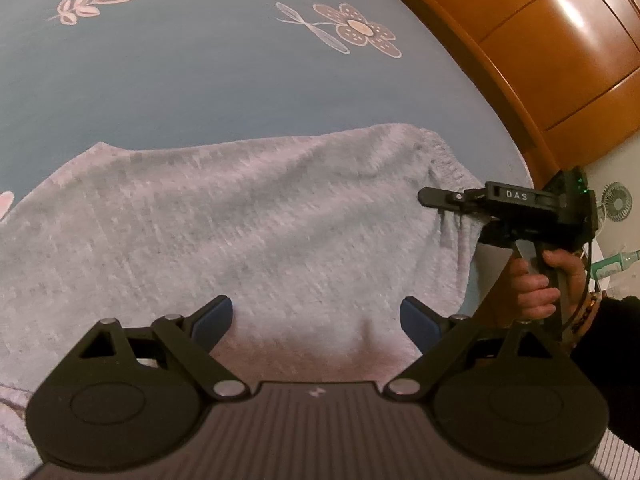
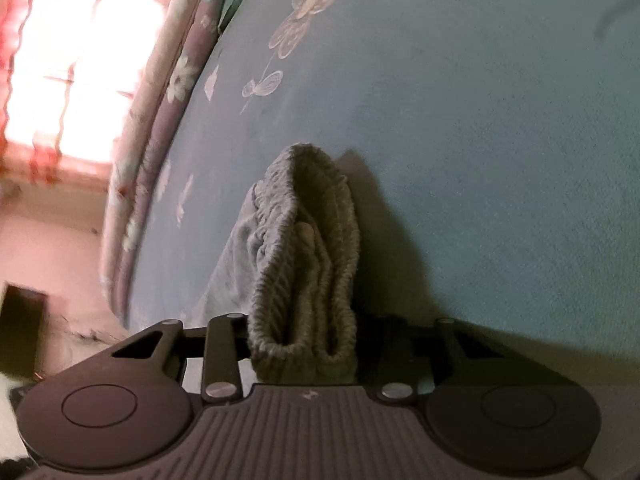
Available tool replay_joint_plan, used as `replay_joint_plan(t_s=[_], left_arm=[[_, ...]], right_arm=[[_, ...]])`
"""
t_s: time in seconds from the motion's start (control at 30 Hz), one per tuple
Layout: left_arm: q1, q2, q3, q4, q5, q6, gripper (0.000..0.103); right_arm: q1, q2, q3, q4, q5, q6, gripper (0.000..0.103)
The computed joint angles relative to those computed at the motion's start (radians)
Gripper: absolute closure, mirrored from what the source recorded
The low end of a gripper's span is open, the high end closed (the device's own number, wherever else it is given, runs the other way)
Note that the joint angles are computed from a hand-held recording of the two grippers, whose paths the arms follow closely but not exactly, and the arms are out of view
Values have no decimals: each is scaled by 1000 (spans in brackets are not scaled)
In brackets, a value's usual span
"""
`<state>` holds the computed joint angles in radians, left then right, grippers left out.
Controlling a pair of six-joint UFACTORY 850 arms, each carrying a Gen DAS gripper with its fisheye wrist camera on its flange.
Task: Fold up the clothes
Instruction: 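Lift the held cuff up off the bed with the right gripper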
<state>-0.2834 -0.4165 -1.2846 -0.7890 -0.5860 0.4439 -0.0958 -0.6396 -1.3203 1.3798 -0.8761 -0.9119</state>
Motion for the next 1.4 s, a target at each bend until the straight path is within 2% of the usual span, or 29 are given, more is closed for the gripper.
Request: replay_joint_plan(t_s=[0.23,0.33,0.47,0.53,0.67,0.93,1.27,1.4], left_arm=[[11,28,34,-1,16,-25,12],[19,52,53,-6,20,-26,12],[38,106,90,-4,41,-30,12],[56,133,111,-15,44,-20,12],[107,202,165,-20,57,-7,12],[231,360,310,16,63,-64,12],[369,497,430,-55,52,0,12],[423,531,462,-79,37,40,12]], right_arm=[[18,16,-7,-77,45,44,64],[62,41,-30,-225,128,129,65],[149,79,-60,-559,258,373,66],[179,96,-60,-674,292,464,67],[208,161,-27,-733,330,535,68],[305,282,-18,-859,339,670,69],[483,297,-101,-1095,324,900,69],[556,293,-135,-1166,282,938,70]])
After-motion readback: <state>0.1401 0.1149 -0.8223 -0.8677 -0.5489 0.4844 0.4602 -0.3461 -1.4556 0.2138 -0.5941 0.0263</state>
